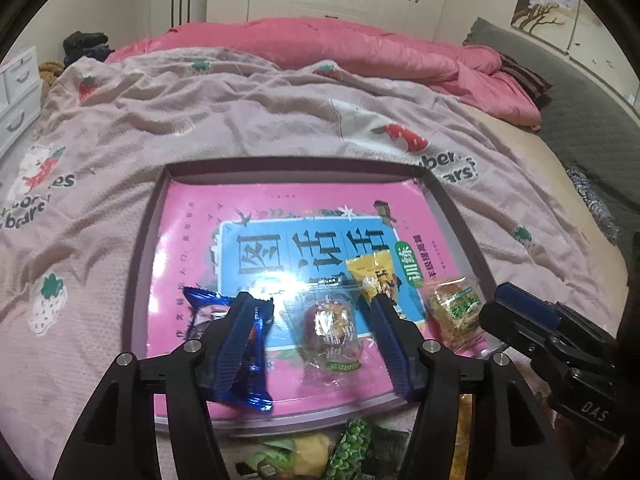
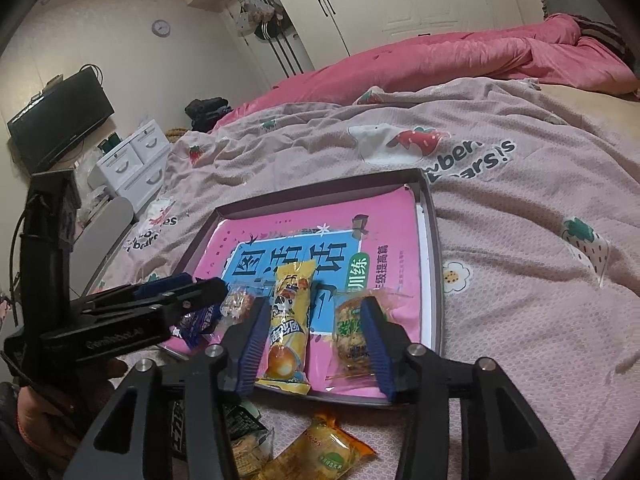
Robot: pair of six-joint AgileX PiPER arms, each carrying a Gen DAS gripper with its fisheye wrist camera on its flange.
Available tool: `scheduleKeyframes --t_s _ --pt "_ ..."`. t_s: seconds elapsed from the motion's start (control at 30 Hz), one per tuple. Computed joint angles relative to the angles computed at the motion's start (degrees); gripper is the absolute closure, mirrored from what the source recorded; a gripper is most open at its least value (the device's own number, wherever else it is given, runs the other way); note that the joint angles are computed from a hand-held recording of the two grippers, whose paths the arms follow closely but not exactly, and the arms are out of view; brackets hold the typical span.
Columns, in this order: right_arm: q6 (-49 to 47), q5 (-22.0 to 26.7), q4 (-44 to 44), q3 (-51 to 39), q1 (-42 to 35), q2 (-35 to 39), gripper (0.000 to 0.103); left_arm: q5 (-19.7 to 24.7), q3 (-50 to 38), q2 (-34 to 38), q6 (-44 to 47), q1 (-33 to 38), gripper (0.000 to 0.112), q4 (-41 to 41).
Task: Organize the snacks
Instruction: 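Open the left gripper over the tray while the right lowers the chip bag into it, then raise both open grippers and move them back over the snack pile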
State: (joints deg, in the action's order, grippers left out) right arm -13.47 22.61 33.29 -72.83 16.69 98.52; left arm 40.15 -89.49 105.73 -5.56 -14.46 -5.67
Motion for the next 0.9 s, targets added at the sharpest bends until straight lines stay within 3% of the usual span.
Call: scheduleKeyframes --t_s 0.67,0.9 --pt "5.2 -3.5 -4.1 5.6 0.3 -6.8 0.047 2.1 4.8 -10.5 1.8 7.8 0.042 -0.7" --pt "3.9 -3.6 -0.9 7.9 -0.6 -9.1 0.042 2.1 7.7 -13.7 3.4 10.9 0.041 -2.1"
